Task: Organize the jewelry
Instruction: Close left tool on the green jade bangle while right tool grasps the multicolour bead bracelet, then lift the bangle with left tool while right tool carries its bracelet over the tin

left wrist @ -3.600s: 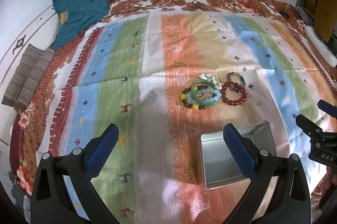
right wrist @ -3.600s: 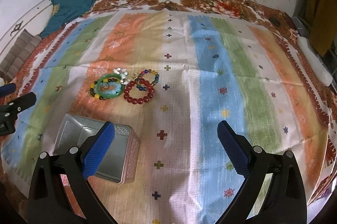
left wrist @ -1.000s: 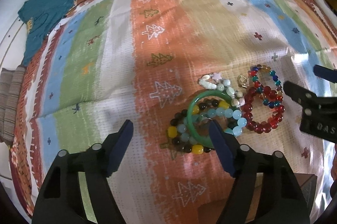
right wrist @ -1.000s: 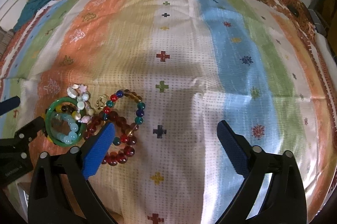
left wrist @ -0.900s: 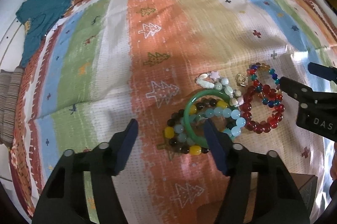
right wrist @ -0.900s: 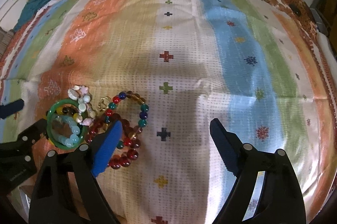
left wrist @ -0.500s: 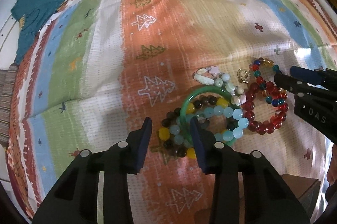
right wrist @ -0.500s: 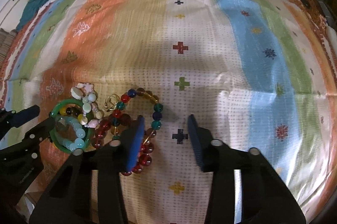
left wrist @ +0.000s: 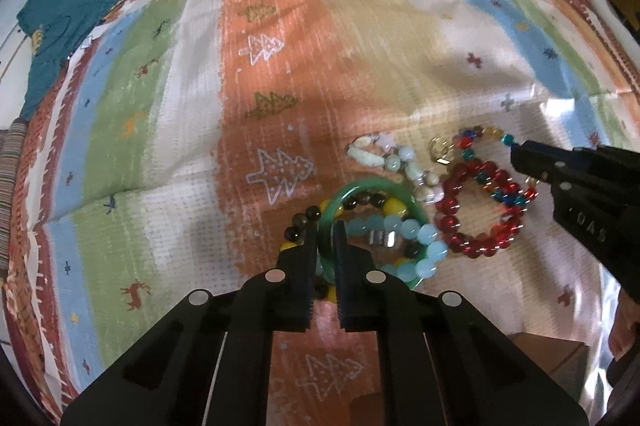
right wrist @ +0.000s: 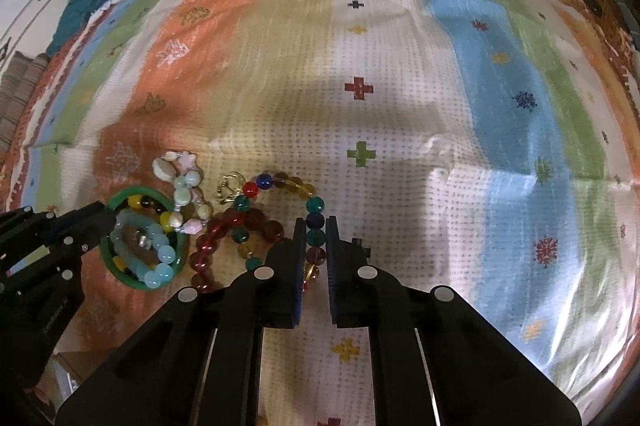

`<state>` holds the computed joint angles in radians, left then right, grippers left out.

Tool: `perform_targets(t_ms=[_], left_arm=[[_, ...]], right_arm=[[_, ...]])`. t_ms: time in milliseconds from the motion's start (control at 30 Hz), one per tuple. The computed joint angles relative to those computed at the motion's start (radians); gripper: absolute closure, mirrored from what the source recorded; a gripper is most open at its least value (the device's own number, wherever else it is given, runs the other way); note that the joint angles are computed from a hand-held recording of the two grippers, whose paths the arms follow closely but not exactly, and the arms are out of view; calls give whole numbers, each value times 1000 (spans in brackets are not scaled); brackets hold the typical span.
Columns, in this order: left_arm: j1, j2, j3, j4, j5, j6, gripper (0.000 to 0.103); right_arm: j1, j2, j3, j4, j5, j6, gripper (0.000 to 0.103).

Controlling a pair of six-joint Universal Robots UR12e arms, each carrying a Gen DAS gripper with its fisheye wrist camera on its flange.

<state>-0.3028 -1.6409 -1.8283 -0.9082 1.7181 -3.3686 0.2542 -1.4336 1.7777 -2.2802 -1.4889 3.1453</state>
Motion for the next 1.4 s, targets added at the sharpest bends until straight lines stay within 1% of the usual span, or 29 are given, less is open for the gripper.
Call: perform_targets(t_ms=[267, 367, 533, 867, 1033, 1233, 1400], left_arm=[[-12, 26, 0, -9, -3, -11, 96], [-11, 38, -3, -5, -18, -19, 96], [-19, 57, -7, 10, -11, -20, 96], [-12, 98, -23, 23, -16, -37, 96], [-12, 114, -29, 37, -23, -49, 96], [-19, 135, -40, 47, -31, -55, 96], [-23, 155, -50, 59, -39, -64, 96]], right_arm=[[-6, -45, 25, -15, -7, -19, 93], [-7, -61, 34, -22, -6, -22, 93], [-1, -79, 42, -30, -15, -31, 93], [1, -109, 54, -48, -14, -40, 93], [10, -133, 67, -70, -25, -52, 93], [15, -158, 79, -85, -15, -55, 93], [26, -171, 91, -96, -29, -70, 93]])
